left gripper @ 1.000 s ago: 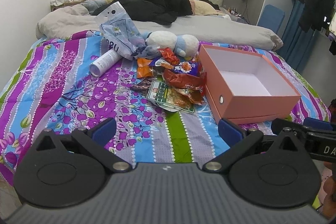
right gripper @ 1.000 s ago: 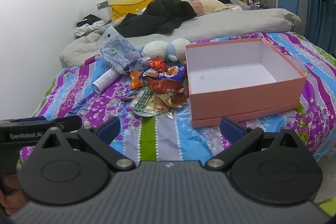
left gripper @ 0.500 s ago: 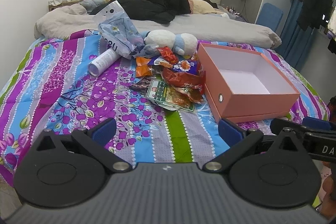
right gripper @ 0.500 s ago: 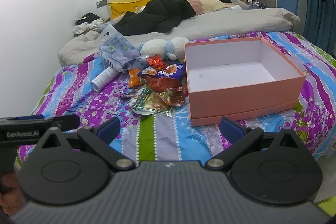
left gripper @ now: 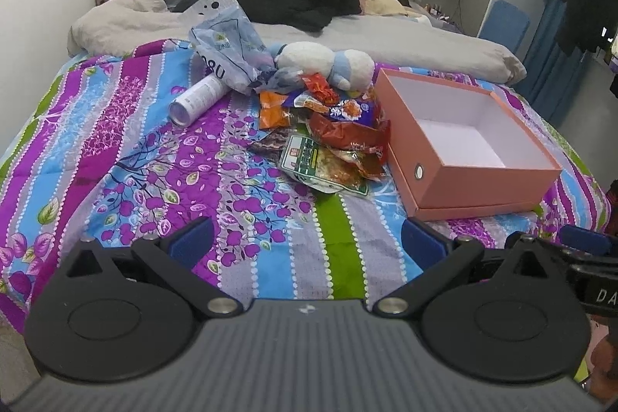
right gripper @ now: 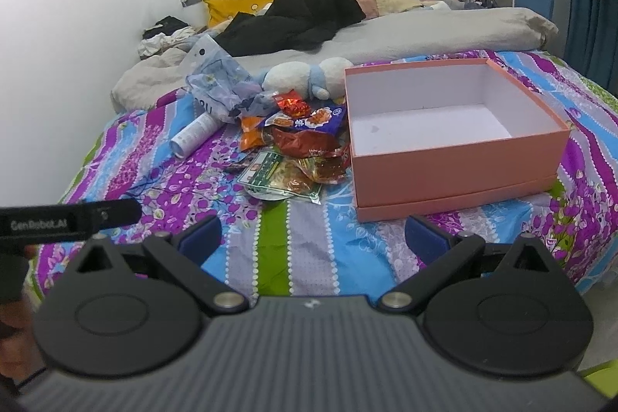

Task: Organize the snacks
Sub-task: 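Move both tools toward the snack pile beside the pink box, then lower the left tool onto the white shrimp-flavor bag and close it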

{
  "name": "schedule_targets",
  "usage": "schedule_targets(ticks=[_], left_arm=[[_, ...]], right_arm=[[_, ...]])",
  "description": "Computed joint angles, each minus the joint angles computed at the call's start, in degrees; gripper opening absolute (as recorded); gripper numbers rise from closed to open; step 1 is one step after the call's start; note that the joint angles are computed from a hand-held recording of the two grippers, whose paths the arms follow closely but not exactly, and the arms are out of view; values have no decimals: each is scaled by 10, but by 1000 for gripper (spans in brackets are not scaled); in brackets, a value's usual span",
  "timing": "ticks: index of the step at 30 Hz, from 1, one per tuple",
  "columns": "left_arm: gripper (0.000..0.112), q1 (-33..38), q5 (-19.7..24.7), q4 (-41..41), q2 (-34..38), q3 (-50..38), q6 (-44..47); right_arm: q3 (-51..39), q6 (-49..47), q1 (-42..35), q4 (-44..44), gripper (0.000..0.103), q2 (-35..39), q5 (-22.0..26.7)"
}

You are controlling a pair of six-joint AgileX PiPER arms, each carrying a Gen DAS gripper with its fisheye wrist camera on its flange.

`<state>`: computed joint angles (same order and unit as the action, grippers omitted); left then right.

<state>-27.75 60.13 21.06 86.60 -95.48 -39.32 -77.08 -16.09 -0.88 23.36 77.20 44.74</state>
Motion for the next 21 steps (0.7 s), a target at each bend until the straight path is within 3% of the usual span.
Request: schedule_targets(ticks=[21], left_arm=[[103, 91, -51, -116, 107, -44, 115]], right_arm=[[13, -111, 7, 56, 99, 69, -74]])
